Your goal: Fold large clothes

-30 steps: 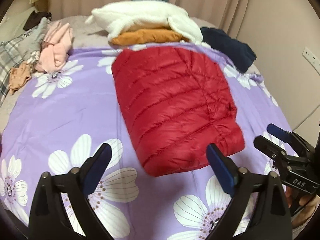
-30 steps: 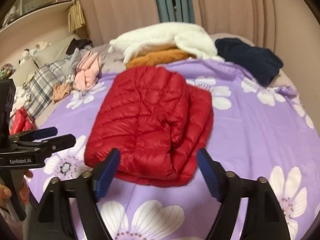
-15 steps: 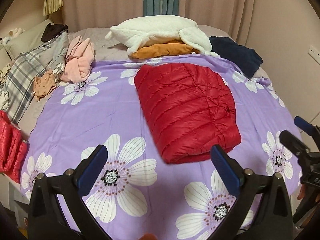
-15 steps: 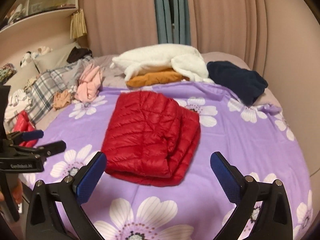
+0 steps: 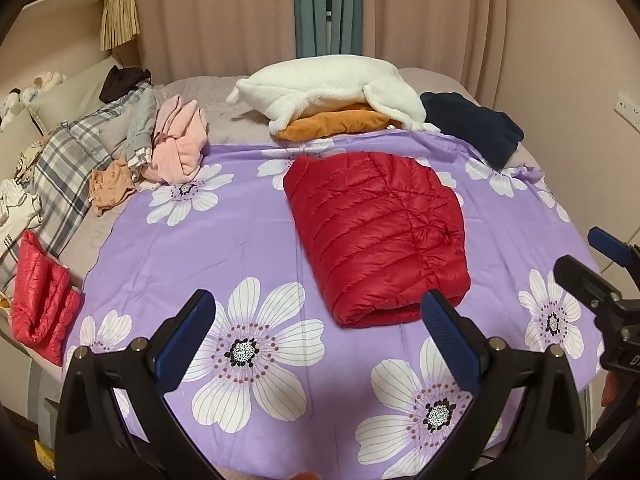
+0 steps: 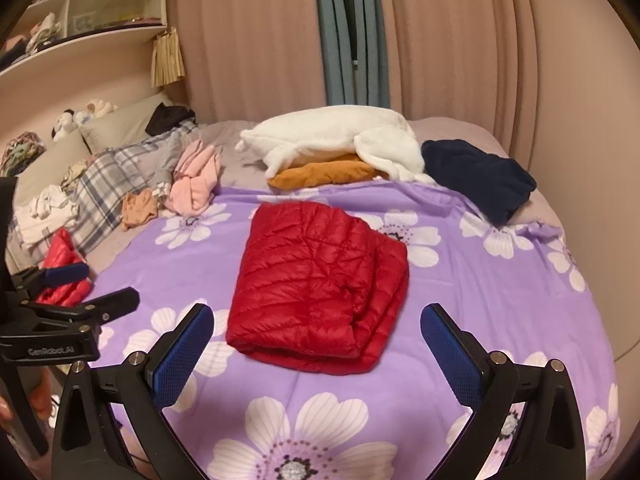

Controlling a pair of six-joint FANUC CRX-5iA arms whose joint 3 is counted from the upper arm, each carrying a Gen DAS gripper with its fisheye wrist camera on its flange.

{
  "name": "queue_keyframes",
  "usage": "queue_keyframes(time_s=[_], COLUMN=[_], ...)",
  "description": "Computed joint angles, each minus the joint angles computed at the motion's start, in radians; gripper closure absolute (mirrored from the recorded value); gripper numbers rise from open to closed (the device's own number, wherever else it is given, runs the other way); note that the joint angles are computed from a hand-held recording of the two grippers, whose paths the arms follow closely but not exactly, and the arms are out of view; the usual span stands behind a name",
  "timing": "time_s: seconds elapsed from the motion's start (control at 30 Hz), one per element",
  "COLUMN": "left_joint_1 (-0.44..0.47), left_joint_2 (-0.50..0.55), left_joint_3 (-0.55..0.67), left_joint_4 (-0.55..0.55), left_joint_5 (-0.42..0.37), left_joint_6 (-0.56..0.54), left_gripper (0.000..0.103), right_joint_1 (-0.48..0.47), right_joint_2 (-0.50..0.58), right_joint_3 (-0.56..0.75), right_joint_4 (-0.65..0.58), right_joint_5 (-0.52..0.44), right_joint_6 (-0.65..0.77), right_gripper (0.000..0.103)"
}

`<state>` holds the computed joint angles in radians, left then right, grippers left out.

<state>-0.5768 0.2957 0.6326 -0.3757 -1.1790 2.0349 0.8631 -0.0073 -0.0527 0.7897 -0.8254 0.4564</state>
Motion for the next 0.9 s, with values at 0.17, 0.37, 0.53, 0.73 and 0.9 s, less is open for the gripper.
queue_keyframes(time_s=[0.17, 0.37, 0.53, 0.73, 0.9], left_joint_1=[-0.009, -0.011, -0.014, -0.012, -0.013], left_joint_2=[0.001, 0.005, 0.006, 0.01, 0.01], left_joint_3=[0.003, 0.007, 0.007, 0.006, 0.003], left_joint_4=[-0.013, -0.009, -0.016, -0.009, -0.008], left_joint_5=[-0.01, -0.016, -0.017, -0.019, -0.018], left_joint_6=[0.019, 0.017, 0.024, 0.03, 0.032], left_gripper=[0.0, 0.0, 0.0, 0.0, 0.0], right_joint_1=[0.005, 0.01, 0.01, 0.01, 0.011], right_joint_2=[-0.002, -0.004, 0.0, 0.007, 0.011], right_joint_3=[0.0, -0.001, 0.005, 0.014, 0.021], right_joint_4=[-0.001, 0.002, -0.007, -0.019, -0.027], right_joint_5=[-0.016, -0.028, -0.033, -0.036, -0.04], right_joint_6=[-0.013, -0.021, -0.01, 0.01, 0.02], right_gripper=[0.001, 0.001, 0.001, 0.001, 0.001])
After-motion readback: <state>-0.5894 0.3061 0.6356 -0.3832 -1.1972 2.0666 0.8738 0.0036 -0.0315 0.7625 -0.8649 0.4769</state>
